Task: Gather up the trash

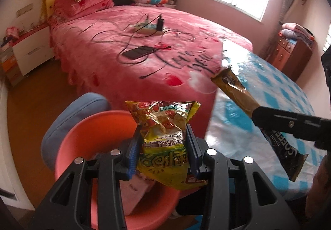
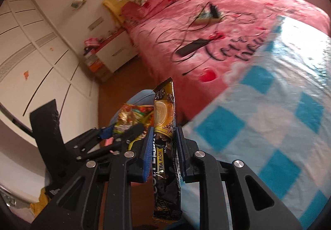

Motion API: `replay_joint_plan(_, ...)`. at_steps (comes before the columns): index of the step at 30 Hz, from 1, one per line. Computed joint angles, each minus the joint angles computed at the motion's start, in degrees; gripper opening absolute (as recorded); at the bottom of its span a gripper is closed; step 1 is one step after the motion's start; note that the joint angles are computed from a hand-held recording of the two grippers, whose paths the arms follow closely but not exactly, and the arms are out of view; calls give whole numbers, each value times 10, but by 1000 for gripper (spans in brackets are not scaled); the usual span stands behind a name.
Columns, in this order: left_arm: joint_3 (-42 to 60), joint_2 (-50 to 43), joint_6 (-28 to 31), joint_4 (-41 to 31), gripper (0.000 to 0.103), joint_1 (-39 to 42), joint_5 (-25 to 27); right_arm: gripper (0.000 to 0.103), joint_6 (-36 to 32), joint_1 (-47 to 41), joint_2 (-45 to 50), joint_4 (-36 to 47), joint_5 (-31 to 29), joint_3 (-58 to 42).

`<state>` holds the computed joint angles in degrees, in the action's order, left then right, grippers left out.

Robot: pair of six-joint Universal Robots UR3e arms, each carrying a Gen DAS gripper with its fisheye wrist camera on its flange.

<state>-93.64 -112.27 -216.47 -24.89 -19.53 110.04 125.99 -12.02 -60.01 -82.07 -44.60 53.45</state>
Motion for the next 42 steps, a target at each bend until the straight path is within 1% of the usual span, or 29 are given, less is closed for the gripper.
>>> replay_joint_plan(6,-89,36,-15,25,42,23,-6,23,7,43,1,-6,-10,20)
replay_joint_plan(9,-125,48,-21,38,42,36,-12,23,19,65,12,-6,-13,14)
replay_joint_plan(11,-148,52,-24,46,42,48,-22,29,35,80,15,-28,-24,22)
replay_joint_plan(12,-154,52,-27,44,45,54,-28,30,48,89,21,-39,-32,22)
replay_joint_plan(13,-164,54,-30,45,52,63,-34,35,50,91,30,-27,-32,13)
replay_joint_plan(14,-177,58,-37,47,57,69,-35,44,50,91,36,-17,-27,6)
replay_joint_plan(15,-183,60,-42,49,65,71,-31,50,54,88,41,-14,-23,4)
replay_joint_plan(16,-189,64,-43,52,71,72,-28,63,59,85,41,-21,-23,7)
replay_joint_plan(17,-195,68,-43,58,73,72,-22,69,61,82,42,-26,-21,8)
replay_joint_plan(19,-199,72,-42,62,82,69,-2,71,62,74,41,-34,-15,9)
replay_joint_plan(22,-210,82,-40,82,88,70,11,83,73,59,13,-103,-16,53)
replay_joint_plan(24,-210,85,-40,96,92,67,18,86,76,52,-4,-146,-18,84)
replay_joint_plan(25,-207,83,-38,102,93,63,26,88,81,47,-17,-181,-22,110)
replay_joint_plan(26,-200,80,-33,101,94,61,32,89,83,43,-23,-198,-24,122)
replay_joint_plan(29,-171,67,-19,87,96,48,56,89,83,30,-31,-243,-29,148)
replay_joint_plan(30,-162,61,-15,86,96,42,65,89,86,22,-40,-276,-28,172)
replay_joint_plan(33,-143,46,-8,97,97,35,68,89,90,3,-49,-343,-26,208)
replay_joint_plan(34,-137,42,-8,101,97,32,68,89,84,-7,-50,-353,-18,215)
replay_joint_plan(37,-106,25,-2,104,97,22,68,94,82,-31,-56,-397,3,240)
replay_joint_plan(40,-52,-3,9,90,97,7,71,97,84,-61,-63,-450,29,269)
replay_joint_plan(42,-15,-21,17,83,97,-3,72,98,94,-76,-61,-480,31,275)
